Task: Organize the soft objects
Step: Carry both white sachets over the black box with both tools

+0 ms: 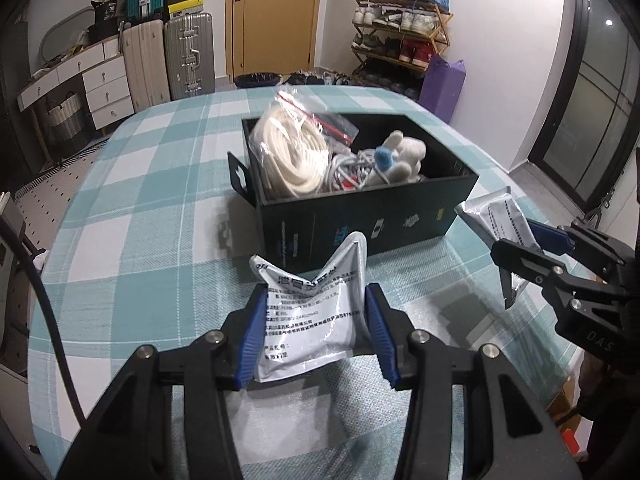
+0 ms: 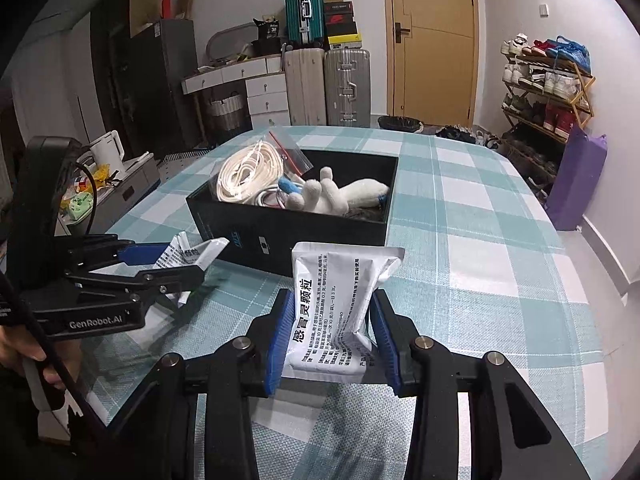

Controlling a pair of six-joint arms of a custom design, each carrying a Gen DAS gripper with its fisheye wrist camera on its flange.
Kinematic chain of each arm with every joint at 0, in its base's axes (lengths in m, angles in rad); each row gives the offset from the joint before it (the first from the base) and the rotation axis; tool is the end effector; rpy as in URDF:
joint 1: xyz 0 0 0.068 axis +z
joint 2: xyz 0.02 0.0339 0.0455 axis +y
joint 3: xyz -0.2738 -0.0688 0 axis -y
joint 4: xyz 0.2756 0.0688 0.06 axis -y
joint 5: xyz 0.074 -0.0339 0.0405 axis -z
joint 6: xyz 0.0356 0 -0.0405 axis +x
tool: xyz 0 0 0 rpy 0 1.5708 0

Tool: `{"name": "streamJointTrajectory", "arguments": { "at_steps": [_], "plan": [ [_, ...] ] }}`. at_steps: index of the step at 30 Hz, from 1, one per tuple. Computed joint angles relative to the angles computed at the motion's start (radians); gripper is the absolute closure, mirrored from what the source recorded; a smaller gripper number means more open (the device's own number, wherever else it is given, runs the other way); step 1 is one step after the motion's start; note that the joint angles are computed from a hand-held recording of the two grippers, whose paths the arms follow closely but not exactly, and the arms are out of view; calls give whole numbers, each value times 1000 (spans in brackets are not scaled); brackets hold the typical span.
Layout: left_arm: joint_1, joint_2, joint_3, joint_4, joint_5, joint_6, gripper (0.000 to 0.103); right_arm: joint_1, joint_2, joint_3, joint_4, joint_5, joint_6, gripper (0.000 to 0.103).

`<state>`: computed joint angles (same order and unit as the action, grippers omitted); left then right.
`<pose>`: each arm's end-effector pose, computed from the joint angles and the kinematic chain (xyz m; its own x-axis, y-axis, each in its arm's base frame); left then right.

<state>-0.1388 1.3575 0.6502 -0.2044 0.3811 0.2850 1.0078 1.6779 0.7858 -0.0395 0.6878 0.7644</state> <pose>0.2716 -0.0513 0.1630 -0.6518 0.3546 -0.6704 0.5599 0.8212 -0.1100 0.1950 0.2666 0.1274 -0.6215 0.0172 -0.7832 -0.0293 0.9986 0.0451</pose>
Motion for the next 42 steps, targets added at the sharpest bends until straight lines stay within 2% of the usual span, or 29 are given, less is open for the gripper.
{"name": "streamJointTrajectory", "arguments": {
  "at_steps": [11,21,30,42],
  "plan": [
    [20,-100,19,-52,46,-6,56,18,-61,-4,-7,60,-22,63],
    [4,-118,73,-69,57,-33,56,-5,-123,-7,25,66,-86,63],
    [-30,-65,145,-48,50,-61,56,-32,-135,-2,45,62,-106,63],
    [-77,82,260,-2,16,-76,56,-144,-73,81,92,-25,-212,63]
  ]
}}
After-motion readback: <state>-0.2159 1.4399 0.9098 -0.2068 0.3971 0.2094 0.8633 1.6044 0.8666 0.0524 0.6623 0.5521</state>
